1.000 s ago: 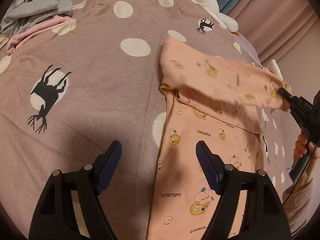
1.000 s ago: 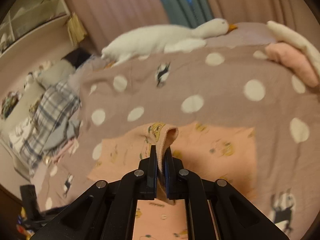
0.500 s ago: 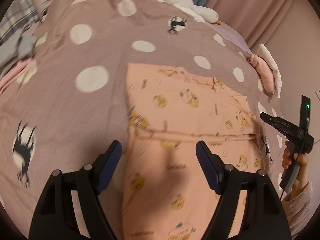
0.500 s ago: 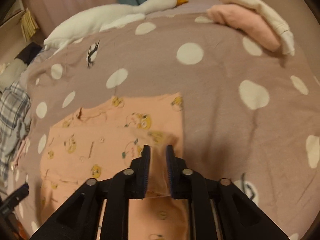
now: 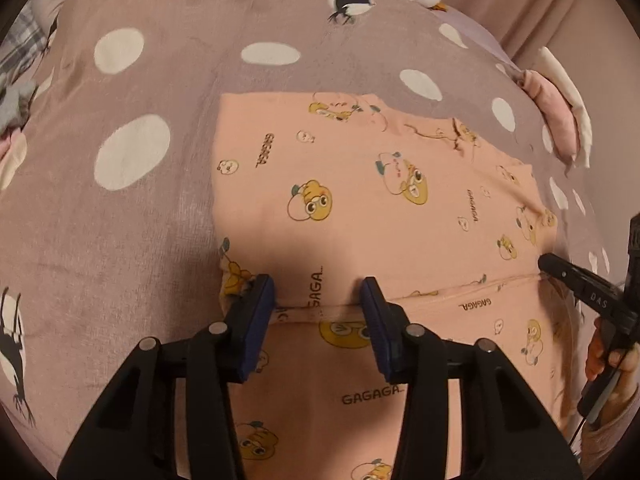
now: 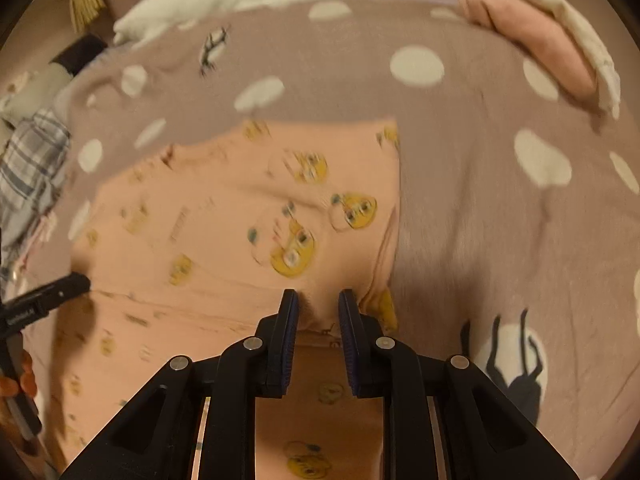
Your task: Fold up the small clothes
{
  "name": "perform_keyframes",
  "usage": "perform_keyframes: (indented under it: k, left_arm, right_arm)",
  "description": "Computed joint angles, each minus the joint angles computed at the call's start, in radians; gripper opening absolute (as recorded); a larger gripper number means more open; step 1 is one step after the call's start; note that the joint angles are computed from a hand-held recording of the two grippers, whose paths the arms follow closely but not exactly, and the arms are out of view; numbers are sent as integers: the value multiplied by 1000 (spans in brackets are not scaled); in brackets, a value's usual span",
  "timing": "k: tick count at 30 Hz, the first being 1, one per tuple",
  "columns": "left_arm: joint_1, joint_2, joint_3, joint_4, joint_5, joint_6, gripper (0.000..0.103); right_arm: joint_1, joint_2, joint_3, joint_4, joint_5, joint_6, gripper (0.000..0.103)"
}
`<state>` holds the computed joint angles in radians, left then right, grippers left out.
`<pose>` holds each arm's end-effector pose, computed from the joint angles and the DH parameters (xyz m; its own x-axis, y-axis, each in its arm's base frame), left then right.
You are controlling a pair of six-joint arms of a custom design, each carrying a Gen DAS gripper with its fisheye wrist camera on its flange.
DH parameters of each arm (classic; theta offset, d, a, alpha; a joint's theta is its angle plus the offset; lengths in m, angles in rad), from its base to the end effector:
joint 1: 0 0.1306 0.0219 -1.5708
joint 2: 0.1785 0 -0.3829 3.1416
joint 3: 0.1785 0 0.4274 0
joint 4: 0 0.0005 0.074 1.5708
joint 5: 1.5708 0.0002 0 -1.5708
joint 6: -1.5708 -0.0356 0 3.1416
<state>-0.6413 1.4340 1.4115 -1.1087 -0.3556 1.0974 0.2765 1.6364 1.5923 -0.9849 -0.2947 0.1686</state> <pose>0.4163 -0.2960 0.4063 -0.7241 -0.5006 -0.4744 -0.4438 0.8647 -0.2351 0.5716 0.1724 0.3906 -0.7445 -0.3782 -0.5501 -0.5379 0.8279 0.1588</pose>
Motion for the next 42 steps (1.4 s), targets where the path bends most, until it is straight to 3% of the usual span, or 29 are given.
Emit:
perform_keyframes:
  k: [3, 5, 7, 10, 14, 19, 25, 30, 34, 42]
  left_arm:
    - [-4, -10, 7, -22, 16, -1, 46]
    - [-20, -45, -18, -10, 7, 23, 54]
    - [-44, -97, -54, -1, -12, 65, 70]
    - [-93, -181, -120, 12, -42, 147, 74]
    - [-165, -274, -201, 9, -60, 272, 76]
    - [-256, -376, -320, 128, -33, 384, 76]
    - [-356, -397, -381, 254, -45, 458, 76]
    - [-376, -374, -389, 325, -48, 455, 79]
    - [-327, -362, -401, 425, 5, 404, 79]
    - [-233, -337, -407, 519, 87, 344, 79]
  right_arm:
    - [0, -9, 11, -32, 0, -8, 21]
    - [-7, -34, 1, -40, -19, -10, 21]
    - [-29, -70, -27, -40, -75, -6, 24]
    - [-71, -124, -76, -56, -150, -2, 48]
    - [-130, -179, -142, -99, -204, 19, 48]
    - [-203, -241, -226, -141, -239, 44, 48]
    - [-257, -270, -296, -230, -335, 80, 48]
    - [-263, -275, -329, -253, -413, 93, 48]
    - [-242, -251, -323, -241, -466, 65, 48]
    - [-192, -207, -295, -186, -514, -38, 48]
